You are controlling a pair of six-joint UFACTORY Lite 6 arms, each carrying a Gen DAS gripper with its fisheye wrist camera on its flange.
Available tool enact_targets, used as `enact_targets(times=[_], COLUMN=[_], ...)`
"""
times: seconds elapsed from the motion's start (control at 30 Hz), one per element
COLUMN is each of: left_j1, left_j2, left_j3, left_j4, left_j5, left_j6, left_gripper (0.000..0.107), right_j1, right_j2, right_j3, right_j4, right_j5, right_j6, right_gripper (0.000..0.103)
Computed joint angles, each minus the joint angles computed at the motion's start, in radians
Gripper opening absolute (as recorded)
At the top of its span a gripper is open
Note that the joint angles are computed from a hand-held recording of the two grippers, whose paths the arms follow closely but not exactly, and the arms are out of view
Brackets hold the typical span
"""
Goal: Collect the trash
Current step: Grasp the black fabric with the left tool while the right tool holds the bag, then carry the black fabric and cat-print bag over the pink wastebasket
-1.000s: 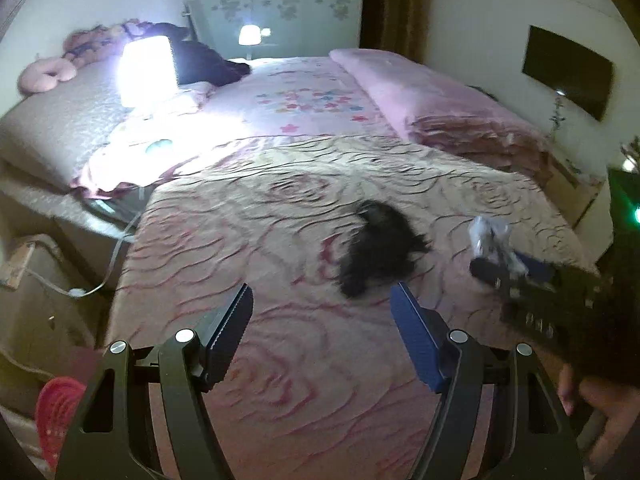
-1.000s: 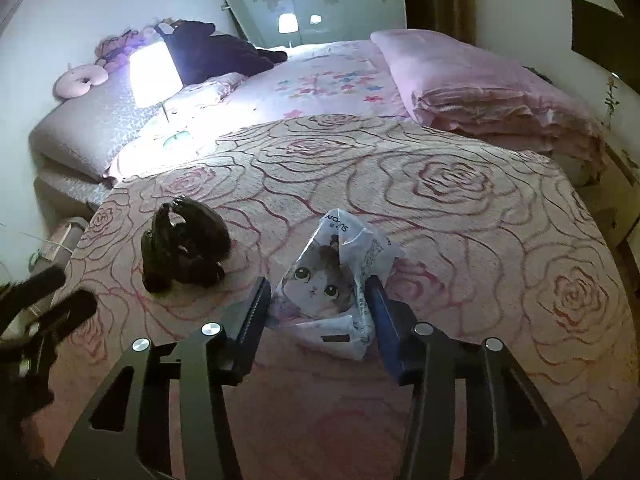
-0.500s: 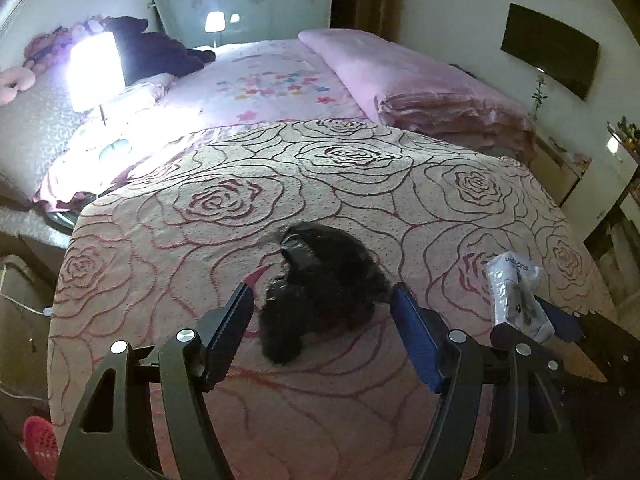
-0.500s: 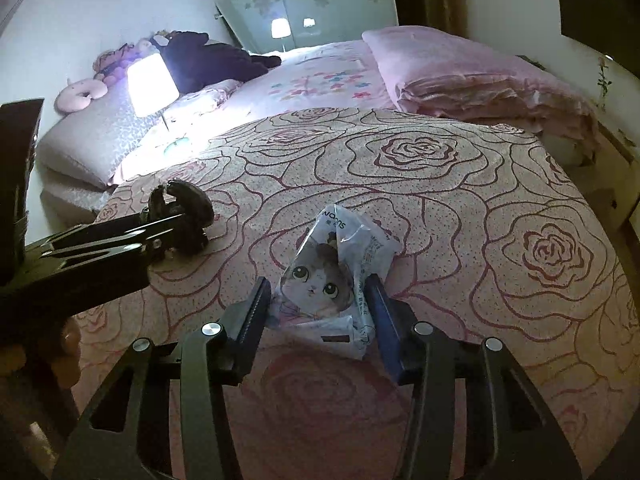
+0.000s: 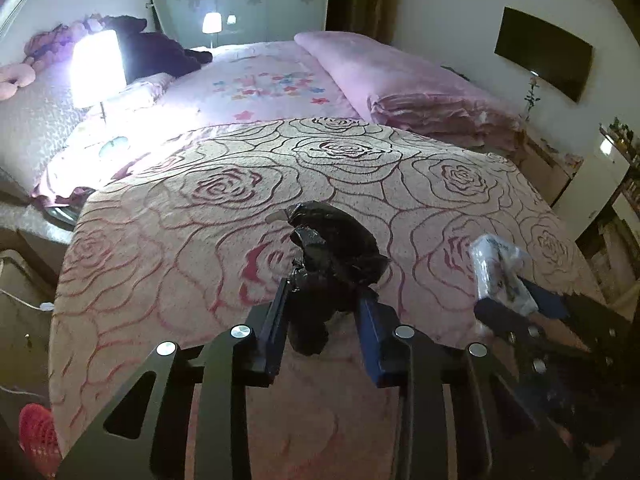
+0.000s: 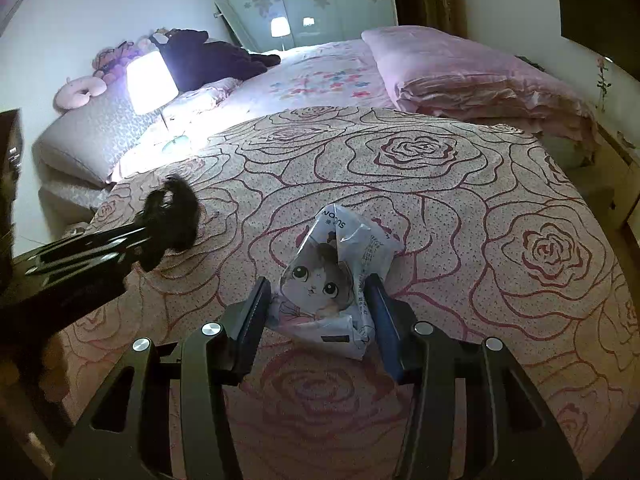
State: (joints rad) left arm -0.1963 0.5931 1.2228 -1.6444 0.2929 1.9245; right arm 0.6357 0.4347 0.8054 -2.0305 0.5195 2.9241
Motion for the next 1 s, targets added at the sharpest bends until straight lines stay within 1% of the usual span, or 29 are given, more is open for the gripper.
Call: enact_targets(times=[0.07,0.2,0.43,0.6,0.77,1.0], left_j1=[0.007,0.031,0.096,0.16,0.219,0.364], left_j2=[-0.062,-0.171,-0.354,-0.425,-0.453,-0.447], left_j3=[-0.084,-0.231,-0.45,-0.522,-0.556,-0.566], left_j4=[-0.132,-0.347,-0.495,-0.432,-0.368,-0.261], left_j5=[-0.014,-0.006,0.057,0.085,0.105,0.153], left_j6=[0.154,0.403,0.614,0.578,0.537,0.482], left_gripper=[0.03,0.03,0.03,0.03,0.03,0.03], right_j1=[0.01,0.052,0.145,0.199,0.25,0.311], right_j2=[0.002,0.0,-0.01,-0.002,0.013,0.072], right_j3=[0.005,0.009,0.002,0.026,0.054,0.166], right_j4=[0.024,0.09,0.154,0.192,0.221,0.31], right_j5=[0.002,0.011,0.034,0.036,0.04,0.034], right_j6=[-0.023,-0.065,-0.069,-0.084,-0.094,-0.217], right_gripper=[0.048,0.048,0.048,0.047,0.047,0.047])
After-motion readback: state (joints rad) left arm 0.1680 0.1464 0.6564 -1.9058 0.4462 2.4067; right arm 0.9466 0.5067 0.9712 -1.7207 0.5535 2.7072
